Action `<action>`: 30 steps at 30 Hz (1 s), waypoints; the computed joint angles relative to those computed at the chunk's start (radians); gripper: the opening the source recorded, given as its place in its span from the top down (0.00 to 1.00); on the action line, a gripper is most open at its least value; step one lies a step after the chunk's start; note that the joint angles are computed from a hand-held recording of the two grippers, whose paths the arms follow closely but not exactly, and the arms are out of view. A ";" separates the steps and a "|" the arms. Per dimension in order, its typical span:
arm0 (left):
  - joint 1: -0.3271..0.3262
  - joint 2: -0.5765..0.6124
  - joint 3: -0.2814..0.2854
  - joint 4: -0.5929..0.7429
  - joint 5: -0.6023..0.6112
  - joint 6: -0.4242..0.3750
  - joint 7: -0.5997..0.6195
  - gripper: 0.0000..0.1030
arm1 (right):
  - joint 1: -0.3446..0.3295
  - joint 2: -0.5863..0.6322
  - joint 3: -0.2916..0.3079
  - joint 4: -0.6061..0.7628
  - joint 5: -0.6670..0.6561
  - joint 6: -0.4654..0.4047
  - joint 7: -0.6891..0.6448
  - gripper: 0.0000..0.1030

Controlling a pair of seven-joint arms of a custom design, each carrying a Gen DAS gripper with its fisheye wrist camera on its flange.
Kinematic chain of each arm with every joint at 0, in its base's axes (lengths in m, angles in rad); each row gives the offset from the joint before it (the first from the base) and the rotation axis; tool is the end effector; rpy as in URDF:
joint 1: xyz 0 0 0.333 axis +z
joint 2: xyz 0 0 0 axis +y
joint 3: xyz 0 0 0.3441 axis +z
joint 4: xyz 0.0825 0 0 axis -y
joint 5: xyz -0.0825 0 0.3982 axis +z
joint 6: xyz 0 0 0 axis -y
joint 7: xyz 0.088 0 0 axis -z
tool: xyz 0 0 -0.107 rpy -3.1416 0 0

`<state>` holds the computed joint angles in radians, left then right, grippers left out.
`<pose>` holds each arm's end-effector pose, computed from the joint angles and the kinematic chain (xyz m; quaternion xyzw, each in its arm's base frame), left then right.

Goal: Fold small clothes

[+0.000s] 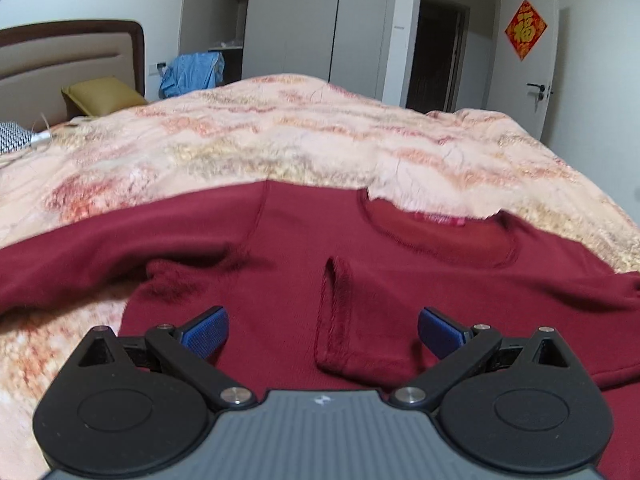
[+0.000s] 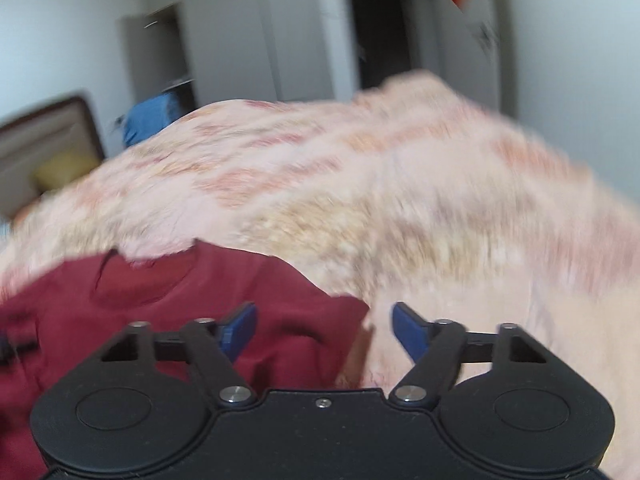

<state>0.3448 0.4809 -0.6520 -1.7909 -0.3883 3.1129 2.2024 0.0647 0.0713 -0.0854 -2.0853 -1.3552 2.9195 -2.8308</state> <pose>0.7100 -0.1131 0.4447 -0.5059 0.7273 -0.4081 0.2201 0.5958 0.0494 0.4614 -0.3909 0.7973 -0.3126 0.3373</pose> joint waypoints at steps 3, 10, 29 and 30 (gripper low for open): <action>-0.013 0.006 0.025 0.007 -0.004 -0.029 -0.017 0.00 | -0.018 0.039 -0.021 0.019 -0.024 0.091 0.106 0.61; -0.015 0.014 0.027 0.002 -0.025 -0.027 0.024 0.00 | 0.046 0.028 -0.005 0.074 -0.254 -0.112 -0.048 0.94; -0.010 0.017 0.021 -0.005 -0.013 -0.013 0.021 0.00 | 0.066 -0.226 0.122 -0.230 -0.214 -0.219 -0.157 0.55; -0.012 0.017 0.024 -0.005 -0.011 -0.013 0.019 0.00 | 0.068 -0.216 0.126 -0.226 -0.206 -0.211 -0.184 0.55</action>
